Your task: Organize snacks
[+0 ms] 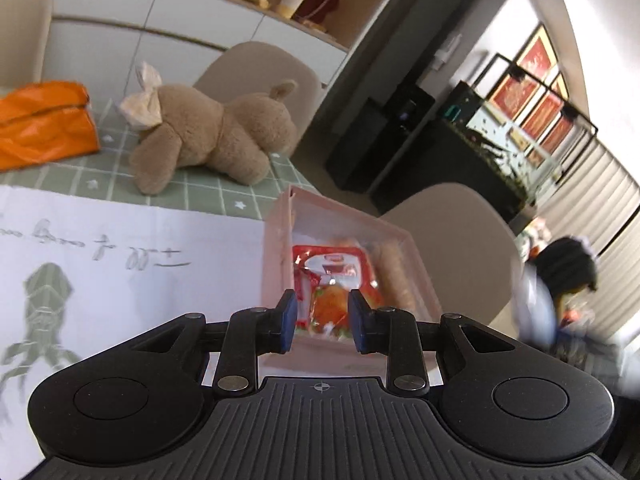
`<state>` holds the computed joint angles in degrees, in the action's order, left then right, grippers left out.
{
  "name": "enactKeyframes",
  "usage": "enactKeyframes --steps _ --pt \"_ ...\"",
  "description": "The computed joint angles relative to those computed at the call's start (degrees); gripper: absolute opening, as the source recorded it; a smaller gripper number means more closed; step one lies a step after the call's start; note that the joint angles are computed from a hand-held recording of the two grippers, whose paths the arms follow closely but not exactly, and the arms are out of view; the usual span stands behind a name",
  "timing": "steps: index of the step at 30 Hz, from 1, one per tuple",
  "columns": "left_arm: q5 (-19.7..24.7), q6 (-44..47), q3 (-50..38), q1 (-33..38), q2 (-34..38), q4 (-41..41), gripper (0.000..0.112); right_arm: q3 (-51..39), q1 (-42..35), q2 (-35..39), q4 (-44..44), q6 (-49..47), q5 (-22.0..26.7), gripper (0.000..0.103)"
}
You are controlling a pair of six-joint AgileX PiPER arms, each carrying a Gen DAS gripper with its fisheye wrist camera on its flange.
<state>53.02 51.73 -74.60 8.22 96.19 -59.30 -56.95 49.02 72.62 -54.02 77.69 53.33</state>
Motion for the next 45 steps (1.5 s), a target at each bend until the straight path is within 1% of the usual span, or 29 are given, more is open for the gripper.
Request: enactKeyframes --steps 3,5,6,7,8,9,10,11,12,13,14,16,17,18,19,20,21,22,25,26,27,29,31,33,35,38,42,45 --pt "-1.5 3.7 3.2 -1.1 -3.1 1.6 0.031 -4.9 -6.8 4.0 -2.2 -1.8 -8.2 0.08" --pt "-4.1 5.3 5.5 -2.7 -5.5 5.1 0.031 -10.7 -10.5 9.8 -4.8 -0.6 -11.9 0.086" --pt "-5.6 4.7 6.0 -3.8 -6.2 7.3 0.031 -12.6 -12.4 12.3 -6.4 1.4 -14.5 0.094" --pt "-6.6 4.7 7.2 -4.3 -7.3 8.7 0.031 -15.3 -14.4 15.4 -5.8 1.2 -16.8 0.095" --pt "-7.5 5.9 9.1 -4.0 -8.6 9.7 0.031 -18.8 -16.2 19.5 -3.1 -1.4 -18.2 0.095" --pt "-7.8 8.0 11.5 -2.8 -10.1 9.7 0.031 -22.1 -17.2 23.0 1.6 -6.3 -18.0 0.094" --pt "-8.5 10.3 13.8 -1.7 -11.3 10.0 0.031 -25.1 -18.0 26.2 6.9 -11.8 -17.3 0.09" --pt "-8.8 13.2 16.3 0.2 -12.6 10.1 0.031 -26.6 -18.2 28.0 10.5 -15.0 -16.4 0.088" --pt "-9.5 14.8 18.5 1.5 -13.8 10.9 0.031 -26.5 -18.0 28.6 12.6 -16.0 -15.8 0.088" --pt "-10.5 15.8 20.5 2.6 -14.7 11.5 0.031 -24.7 -17.4 28.1 12.8 -14.6 -16.2 0.088" --pt "-11.2 16.6 22.8 4.4 -15.6 12.0 0.031 -21.5 -16.3 26.7 12.7 -12.5 -17.2 0.088" --pt "-11.2 18.0 26.7 7.8 -16.5 10.7 0.031 -16.2 -13.6 23.9 13.0 -9.3 -17.6 0.088" --pt "-11.0 18.9 28.6 9.4 -17.3 9.8 0.031 -13.3 -11.0 22.4 11.3 -5.7 -16.8 0.089" --pt "-11.5 19.9 30.5 10.4 -18.0 8.9 0.031 -10.5 -8.0 21.2 7.3 -0.7 -15.5 0.089" --pt "-12.3 20.6 32.6 11.0 -18.9 8.2 0.031 -8.5 -4.4 20.5 2.7 4.4 -12.4 0.089" --pt "-13.6 22.5 35.1 11.3 -19.7 6.5 0.031 -6.8 -0.3 20.3 0.5 7.6 -9.0 0.089" --pt "-15.0 26.6 37.3 11.6 -20.9 2.5 0.031 -6.0 2.5 20.5 0.5 9.0 -7.1 0.089" --pt "-16.1 29.0 38.8 11.0 -21.6 0.3 0.032 -5.2 5.3 20.9 0.3 11.1 -5.6 0.089" --pt "-18.4 34.4 42.4 8.5 -23.6 -6.0 0.033 -4.6 10.7 23.5 1.2 14.5 -3.2 0.089" --pt "-19.2 37.7 43.9 7.6 -24.1 -9.2 0.036 -4.8 11.9 24.5 1.9 15.3 -2.7 0.089" --pt "-19.6 41.3 45.4 7.1 -24.8 -12.2 0.038 -4.5 12.4 25.1 1.7 16.6 -3.0 0.089" --pt "-22.1 47.9 47.7 4.6 -25.3 -18.0 0.048 -2.6 14.3 25.7 -2.2 24.3 -2.3 0.091" --pt "-24.9 48.7 48.9 1.6 -26.5 -20.1 0.054 -1.8 15.4 26.1 -3.9 29.0 -1.0 0.096" --pt "-28.0 50.1 50.1 -1.2 -27.3 -23.5 0.055 -1.1 16.6 26.6 -4.7 33.2 1.4 0.101" --pt "-31.3 53.2 51.0 -4.0 -27.8 -27.4 0.056 -1.7 17.2 27.2 -3.2 35.3 4.2 0.103" --pt "-31.9 54.0 51.5 -4.4 -28.2 -28.7 0.056 -0.7 18.3 27.5 -4.8 38.0 5.4 0.103" --pt "-31.8 55.7 51.5 -4.2 -27.8 -30.2 0.056 2.2 19.4 27.0 -8.2 41.8 5.2 0.103" --pt "-33.4 55.8 51.6 -5.6 -28.0 -31.2 0.056 2.6 19.5 26.7 -8.3 42.0 5.0 0.103"
